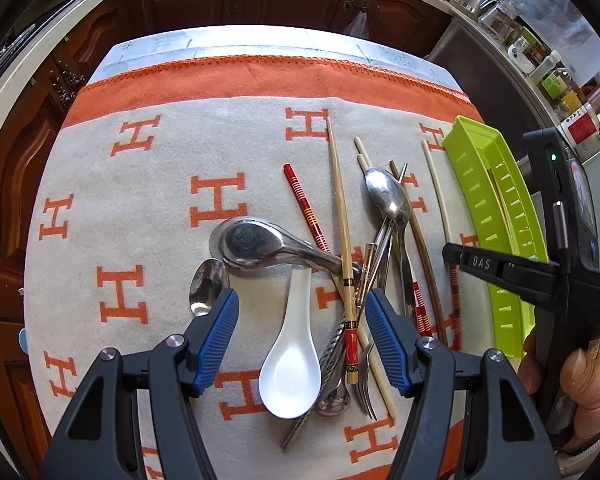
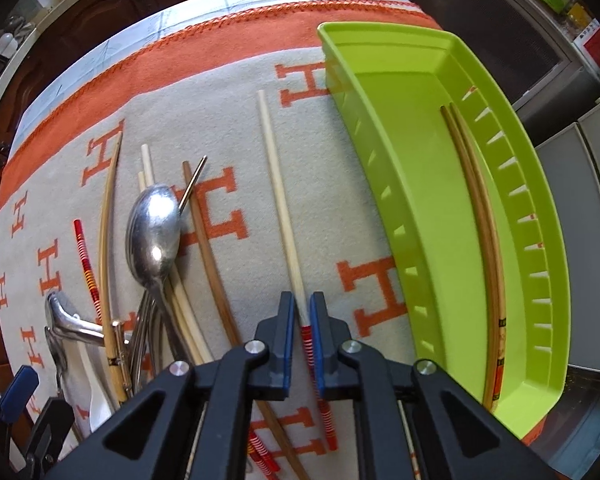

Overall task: Organize utensils
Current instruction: 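Grasp a red-striped chopstick with the right tool while the left tool grasps a brown chopstick, then carry both chopsticks into the green tray and open both tools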

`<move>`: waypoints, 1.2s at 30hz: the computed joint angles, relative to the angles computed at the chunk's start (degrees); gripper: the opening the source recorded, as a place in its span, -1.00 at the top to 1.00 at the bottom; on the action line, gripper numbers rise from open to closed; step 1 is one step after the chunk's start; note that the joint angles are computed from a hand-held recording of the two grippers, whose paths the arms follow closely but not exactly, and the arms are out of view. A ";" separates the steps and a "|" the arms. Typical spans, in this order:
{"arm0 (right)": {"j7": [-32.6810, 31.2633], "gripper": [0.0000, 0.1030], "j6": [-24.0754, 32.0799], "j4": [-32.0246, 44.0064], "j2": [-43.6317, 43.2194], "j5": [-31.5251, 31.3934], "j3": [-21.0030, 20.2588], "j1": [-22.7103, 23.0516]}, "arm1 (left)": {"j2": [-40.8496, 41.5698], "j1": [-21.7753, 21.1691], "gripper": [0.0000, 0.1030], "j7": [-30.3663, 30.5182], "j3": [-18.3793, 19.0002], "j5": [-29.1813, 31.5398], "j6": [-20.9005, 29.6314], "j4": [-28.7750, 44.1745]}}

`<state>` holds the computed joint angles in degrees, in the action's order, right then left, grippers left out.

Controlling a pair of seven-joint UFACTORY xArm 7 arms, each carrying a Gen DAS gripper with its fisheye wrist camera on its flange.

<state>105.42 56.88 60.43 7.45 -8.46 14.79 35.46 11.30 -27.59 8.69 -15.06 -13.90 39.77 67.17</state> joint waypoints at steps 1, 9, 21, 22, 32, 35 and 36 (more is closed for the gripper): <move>-0.11 0.90 -0.81 -0.35 -0.20 0.12 0.05 0.00 | 0.04 0.02 -0.24 0.15 -0.06 -0.18 -0.04 0.08; 8.76 0.90 -8.21 -5.66 -5.19 -5.02 1.66 1.85 | -1.02 -0.90 -0.24 1.13 -0.88 -1.25 -1.27 -0.93; 12.61 0.90 -14.56 -16.81 -18.94 -10.86 6.65 0.46 | -2.99 -4.34 0.13 -3.58 -3.05 -7.63 -7.51 -4.57; 12.06 0.90 -14.84 -17.96 -20.70 -10.62 7.12 0.31 | -2.43 -4.83 0.23 -4.48 -3.29 -7.96 -8.79 -4.56; 6.77 0.90 -13.37 -24.95 -34.55 -6.19 12.62 -0.96 | 4.49 -12.30 0.62 -25.42 -1.00 9.12 -17.22 -2.62; 7.07 0.90 -12.87 -27.30 -38.12 -4.11 13.83 -0.81 | 6.11 -15.31 0.63 -31.90 0.90 16.40 -17.26 -1.29; 7.34 0.90 -12.65 -28.22 -39.45 -3.34 14.22 -0.60 | 6.70 -16.07 0.63 -33.66 1.31 18.32 -17.06 -0.77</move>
